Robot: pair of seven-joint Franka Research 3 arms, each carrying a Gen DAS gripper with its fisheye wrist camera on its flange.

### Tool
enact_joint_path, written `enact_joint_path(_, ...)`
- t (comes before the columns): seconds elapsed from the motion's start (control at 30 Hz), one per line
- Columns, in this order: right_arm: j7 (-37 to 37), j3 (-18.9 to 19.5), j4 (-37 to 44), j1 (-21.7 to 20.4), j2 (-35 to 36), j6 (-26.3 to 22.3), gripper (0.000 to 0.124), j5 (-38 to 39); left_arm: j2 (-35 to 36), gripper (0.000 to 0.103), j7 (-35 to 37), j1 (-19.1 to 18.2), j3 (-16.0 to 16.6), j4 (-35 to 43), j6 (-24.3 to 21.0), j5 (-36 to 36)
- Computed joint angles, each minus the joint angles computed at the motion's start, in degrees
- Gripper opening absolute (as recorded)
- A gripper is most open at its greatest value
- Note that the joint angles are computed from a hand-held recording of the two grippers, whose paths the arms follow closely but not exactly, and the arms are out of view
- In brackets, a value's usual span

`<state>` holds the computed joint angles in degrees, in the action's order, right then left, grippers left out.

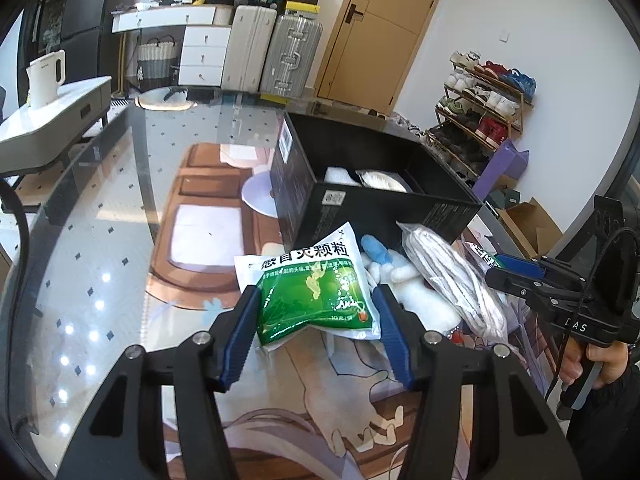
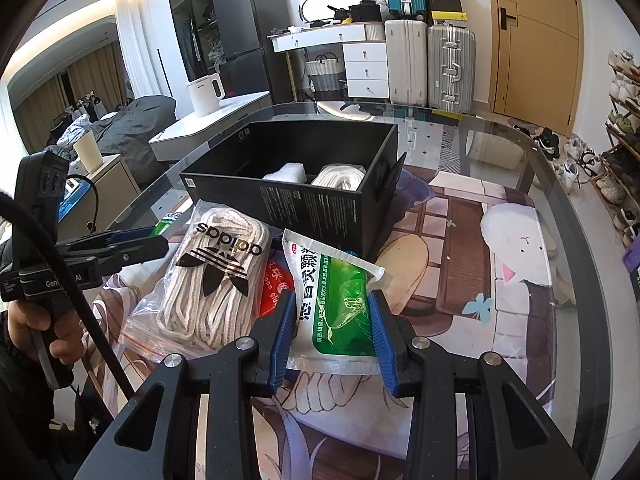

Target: Organize soft objects

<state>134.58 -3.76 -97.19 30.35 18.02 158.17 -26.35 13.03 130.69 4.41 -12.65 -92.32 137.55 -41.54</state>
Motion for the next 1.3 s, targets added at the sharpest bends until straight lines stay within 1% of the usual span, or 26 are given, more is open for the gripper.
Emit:
enact_joint_path(0.2, 2.9, -1.0, -0.2, 1.0, -1.1, -0.3, 0.037, -3.5, -1.5, 0.056, 1.9, 0.0, 0.1, -1.2, 2.7, -1.0)
enact_joint_path(0.4, 5.2, -0.7, -0.1, 0.9, -2.0, -0.7, 0.037, -7.1, -2.8, 0.056, 4.8, -0.5, 0.2, -2.1, 5.0, -2.5)
enact_joint_path(0.53, 7.9, -0.8, -0.3, 1.0, -2.8, -0.3, 0.037, -10.0, -2.9, 0.056, 5.4, -1.0, 0.5, -1.7, 5.9, -2.2)
enact_joint_path(0.63, 8.7, -0.3, 0.4, 0.7, -2.8, -0.5, 0.037, -11.2, -2.8, 0.056, 5.7, -1.2, 0.4, -1.2, 6.4, -2.2)
enact_joint_path(0.97, 7.3, 0.3, 4.7, 0.1, -1.3, -1.2, 0.037, -10.2, -1.0, 0.056, 6.5, -1.2, -0.6, 2.1, 6.4, -2.9)
enact_joint_path(1.3, 2.9, -0.3, 12.4, 0.7, 3.4, -3.5, 0.037, -5.6, 3.0, 0.056, 5.5, -1.3, -2.2, 8.2, 6.3, -1.1)
